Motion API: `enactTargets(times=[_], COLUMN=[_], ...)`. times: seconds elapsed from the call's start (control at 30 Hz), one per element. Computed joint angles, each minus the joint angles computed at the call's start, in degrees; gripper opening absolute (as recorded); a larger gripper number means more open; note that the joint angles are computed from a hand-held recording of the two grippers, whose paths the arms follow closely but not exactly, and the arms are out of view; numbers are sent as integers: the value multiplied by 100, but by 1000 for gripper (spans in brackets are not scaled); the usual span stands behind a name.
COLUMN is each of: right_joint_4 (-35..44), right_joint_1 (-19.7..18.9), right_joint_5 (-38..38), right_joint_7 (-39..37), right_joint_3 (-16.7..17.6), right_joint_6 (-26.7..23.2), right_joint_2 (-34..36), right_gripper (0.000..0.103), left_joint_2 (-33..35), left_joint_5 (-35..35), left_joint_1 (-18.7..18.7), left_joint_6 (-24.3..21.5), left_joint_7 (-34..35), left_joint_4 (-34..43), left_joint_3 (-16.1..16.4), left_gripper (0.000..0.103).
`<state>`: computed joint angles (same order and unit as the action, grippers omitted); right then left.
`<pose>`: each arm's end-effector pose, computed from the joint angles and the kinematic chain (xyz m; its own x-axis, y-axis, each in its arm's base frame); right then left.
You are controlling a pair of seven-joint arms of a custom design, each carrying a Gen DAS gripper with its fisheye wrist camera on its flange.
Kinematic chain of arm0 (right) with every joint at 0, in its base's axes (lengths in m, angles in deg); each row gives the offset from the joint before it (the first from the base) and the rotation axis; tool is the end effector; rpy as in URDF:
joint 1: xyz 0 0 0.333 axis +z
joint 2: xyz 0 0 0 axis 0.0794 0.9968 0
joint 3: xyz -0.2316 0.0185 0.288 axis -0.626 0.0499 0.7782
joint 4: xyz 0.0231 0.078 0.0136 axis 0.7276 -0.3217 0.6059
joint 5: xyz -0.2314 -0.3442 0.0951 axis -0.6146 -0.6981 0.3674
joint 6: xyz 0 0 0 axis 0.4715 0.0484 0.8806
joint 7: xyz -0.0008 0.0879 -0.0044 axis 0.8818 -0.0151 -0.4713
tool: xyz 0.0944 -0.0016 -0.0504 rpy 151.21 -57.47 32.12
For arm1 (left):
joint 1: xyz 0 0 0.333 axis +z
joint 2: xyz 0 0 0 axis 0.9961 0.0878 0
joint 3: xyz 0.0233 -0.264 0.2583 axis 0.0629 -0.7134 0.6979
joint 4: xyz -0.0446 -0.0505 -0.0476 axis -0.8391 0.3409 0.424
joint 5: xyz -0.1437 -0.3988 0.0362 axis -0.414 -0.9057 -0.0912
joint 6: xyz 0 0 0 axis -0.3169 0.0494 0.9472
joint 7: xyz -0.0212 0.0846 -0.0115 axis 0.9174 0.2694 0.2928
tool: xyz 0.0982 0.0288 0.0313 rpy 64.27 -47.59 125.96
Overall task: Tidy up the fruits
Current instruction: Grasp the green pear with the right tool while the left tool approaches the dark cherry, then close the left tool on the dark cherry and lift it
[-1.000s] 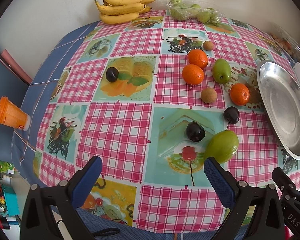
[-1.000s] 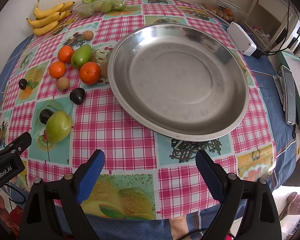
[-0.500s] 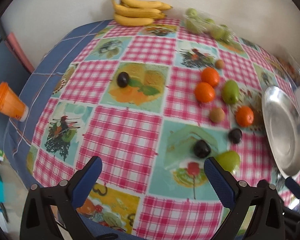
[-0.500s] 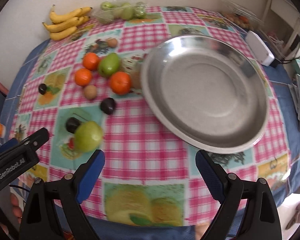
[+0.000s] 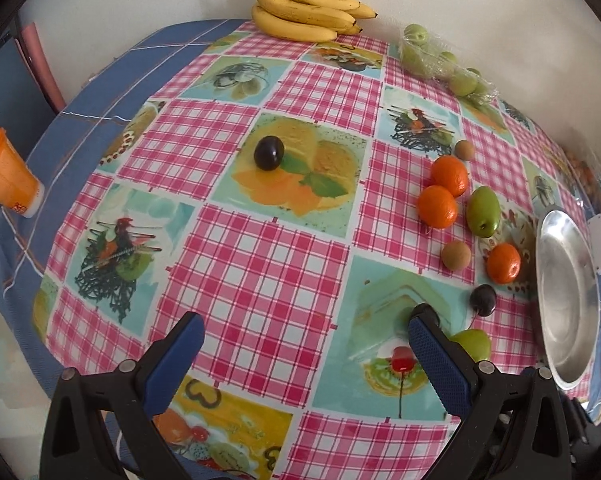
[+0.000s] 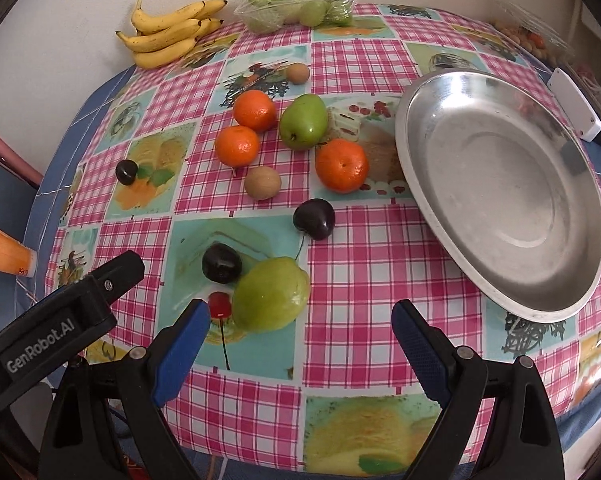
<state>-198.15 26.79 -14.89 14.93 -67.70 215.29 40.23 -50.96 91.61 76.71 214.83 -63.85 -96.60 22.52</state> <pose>0.4412 0.2264 0.3165 0.2514 -0.9564 -0.1485 -0.9217 -0.1897 -0.3382 0.3966 -0.2038 0.3150 0.4822 -0.8583 0.1756 -0.7725 -0.5111 -0.3769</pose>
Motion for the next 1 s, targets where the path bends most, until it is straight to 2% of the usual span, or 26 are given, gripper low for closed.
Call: enactTargets(times=[0.1,0.17,0.23,0.3,0.47,0.53,0.6,0.67,0.77,0.9,1.0], right_joint_4=[63,114,168,225,371,423,429,424,398,326,264], right_joint_1=[24,25,25,36,-48,-96,-67,-54,-77,-55,-46], right_joint_5=[-221,-219,-137,-100,749,1167,1345,1490,1915,2141,2152], right_joint_7=[249,283,234,236,-398,-698,-792,-919,-1283,-1446,-1450], right_joint_3=[-28,-25,-8,-2,174,267,269,282,322,250,166], right_joint_6=[-8,-46,-76,-108,-214,-259,-248,-254,-283,-309,-327], right_joint_2=[98,162,228,293,432,467,469,454,377,246,165], right_gripper=[92,89,76,69,61,49,49,49,49,49,49], left_joint_2=[138,208,259,329,406,427,465,489,520,651,773], left_joint_5=[-18,114,127,69,547,680,790,876,987,876,522], left_joint_1=[16,30,35,20,27,19,20,22,16,-66,-162], left_joint_6=[99,215,388,517,760,821,929,1029,1162,1257,1284], left_joint_7=[64,-26,-30,63,-210,-266,-341,-402,-490,-316,34], left_joint_4=[101,135,137,169,253,293,318,332,345,429,481], left_joint_3=[30,54,102,134,193,208,237,270,303,333,340], left_gripper=[102,96,92,89,78,74,72,65,59,53,47])
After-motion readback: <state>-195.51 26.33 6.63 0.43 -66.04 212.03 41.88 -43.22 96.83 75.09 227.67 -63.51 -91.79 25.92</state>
